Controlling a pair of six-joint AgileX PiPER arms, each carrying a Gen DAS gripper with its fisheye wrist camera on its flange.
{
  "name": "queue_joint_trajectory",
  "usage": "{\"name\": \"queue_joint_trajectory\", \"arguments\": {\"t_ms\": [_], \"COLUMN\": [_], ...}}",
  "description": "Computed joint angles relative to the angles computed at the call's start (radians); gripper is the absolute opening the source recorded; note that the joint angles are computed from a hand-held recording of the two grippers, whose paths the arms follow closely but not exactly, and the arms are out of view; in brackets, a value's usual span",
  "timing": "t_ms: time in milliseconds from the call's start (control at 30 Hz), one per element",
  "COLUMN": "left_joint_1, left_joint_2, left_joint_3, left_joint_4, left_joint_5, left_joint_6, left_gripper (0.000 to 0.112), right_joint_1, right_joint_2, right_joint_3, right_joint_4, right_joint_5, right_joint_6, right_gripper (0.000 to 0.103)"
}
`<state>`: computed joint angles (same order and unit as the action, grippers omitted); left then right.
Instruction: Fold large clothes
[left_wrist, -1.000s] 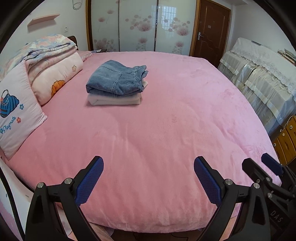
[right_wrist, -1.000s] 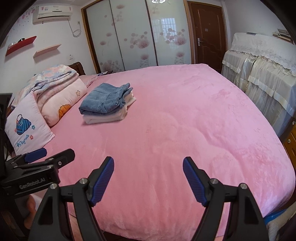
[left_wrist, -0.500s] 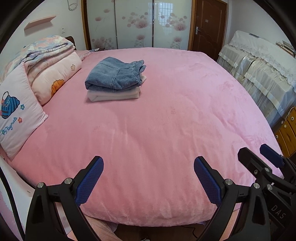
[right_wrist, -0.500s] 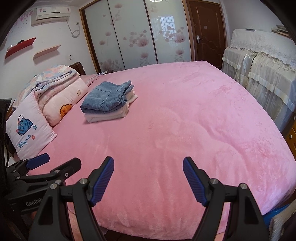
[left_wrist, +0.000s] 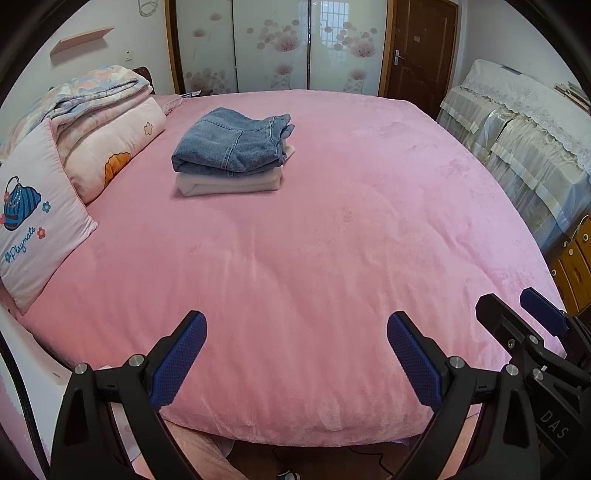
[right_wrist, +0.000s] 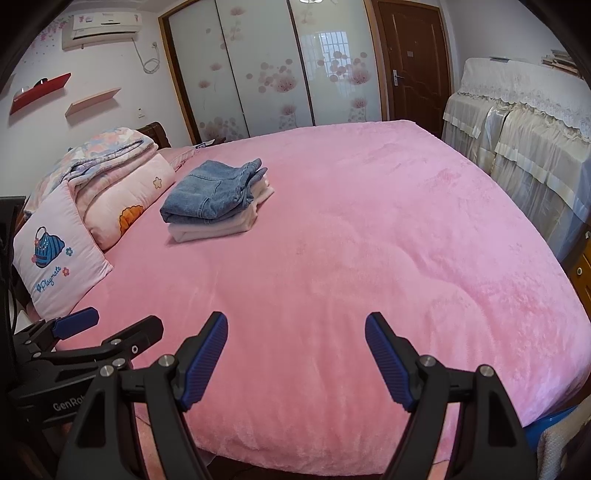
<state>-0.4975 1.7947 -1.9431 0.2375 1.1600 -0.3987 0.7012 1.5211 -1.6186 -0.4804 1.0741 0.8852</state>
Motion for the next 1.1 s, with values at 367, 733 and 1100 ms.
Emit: {"name": "queue_joint_trajectory", "arguments": {"t_ms": [367,733,1100], "left_joint_1": [0.006,0.008,0.002], "left_joint_2": [-0.007,-0.012,-0.007], "left_joint_3": [0.017,0.024,0.022], "left_joint_4": [-0.012,-0.018,-0.016], "left_joint_5": [-0.006,-0.006,0.0], "left_joint_6": [-0.007,-0.008,-0.017], "left_gripper": [0.097,0.097,0.097], "right_joint_1": [-0.004,-0.012,-0.013], "right_joint_2": [-0.006,-0.008,-0.009], "right_joint_3": [0.017,0.028,0.031], "right_joint_4": [0.006,0.019,0.023], "right_joint_5": [-0.007,-0.016,-0.017], "right_joint_6": [0.006,0.005,0.004], "right_gripper": [0.078,0.078,0.078]}}
